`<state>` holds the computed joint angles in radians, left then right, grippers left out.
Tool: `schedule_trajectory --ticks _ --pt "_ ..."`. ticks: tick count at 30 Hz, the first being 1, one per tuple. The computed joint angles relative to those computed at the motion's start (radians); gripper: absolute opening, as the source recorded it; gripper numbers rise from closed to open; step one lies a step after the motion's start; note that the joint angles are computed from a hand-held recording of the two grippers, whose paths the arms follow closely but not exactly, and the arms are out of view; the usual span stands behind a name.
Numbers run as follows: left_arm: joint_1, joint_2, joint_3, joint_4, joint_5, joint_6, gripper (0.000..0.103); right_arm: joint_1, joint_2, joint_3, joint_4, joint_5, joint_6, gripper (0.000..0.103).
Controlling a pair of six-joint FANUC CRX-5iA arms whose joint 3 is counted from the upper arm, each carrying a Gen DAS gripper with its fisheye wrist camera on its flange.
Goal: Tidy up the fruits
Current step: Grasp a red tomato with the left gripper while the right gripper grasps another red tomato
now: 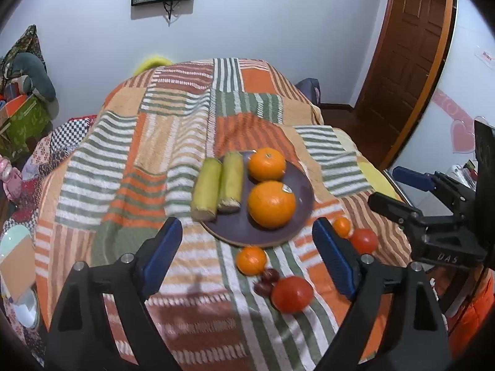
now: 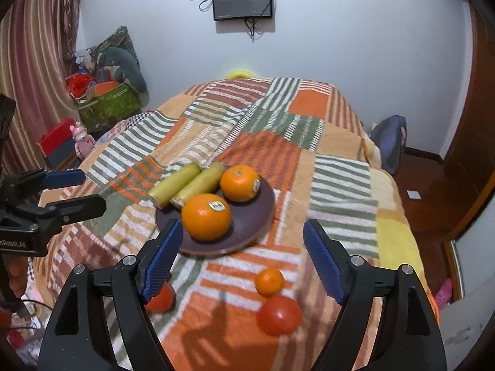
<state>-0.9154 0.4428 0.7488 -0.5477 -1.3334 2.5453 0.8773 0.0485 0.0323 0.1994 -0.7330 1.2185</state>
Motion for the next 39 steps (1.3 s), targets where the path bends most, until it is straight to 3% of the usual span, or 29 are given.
schedule_trajectory --ticks 8,13,17,20,36,39 --pt "-0.019 0.007 -0.030 0.015 0.007 0.118 0.094 -0.002 -0.053 -0.081 0.017 -0.032 -0.026 0.078" --pt "-0.023 0.029 -0.026 0.045 -0.007 0.112 0.094 -0.014 -0.064 -0.111 -0.018 -0.047 -0.025 0.078" --pt "0.004 0.018 -0.086 0.149 0.068 0.092 0.094 -0.027 -0.053 -0.109 -0.056 -0.073 -0.012 0.078" --pt "0.001 0.037 -0.084 0.169 0.070 0.087 0.093 -0.036 -0.035 -0.101 -0.079 -0.092 0.008 0.078" --pt "0.030 0.151 -0.009 0.286 0.019 0.005 0.057 -0.085 0.025 -0.047 -0.218 -0.134 0.086 0.077" --pt "0.036 0.156 -0.007 0.303 0.025 -0.007 0.050 -0.090 0.034 -0.035 -0.246 -0.145 0.110 0.065"
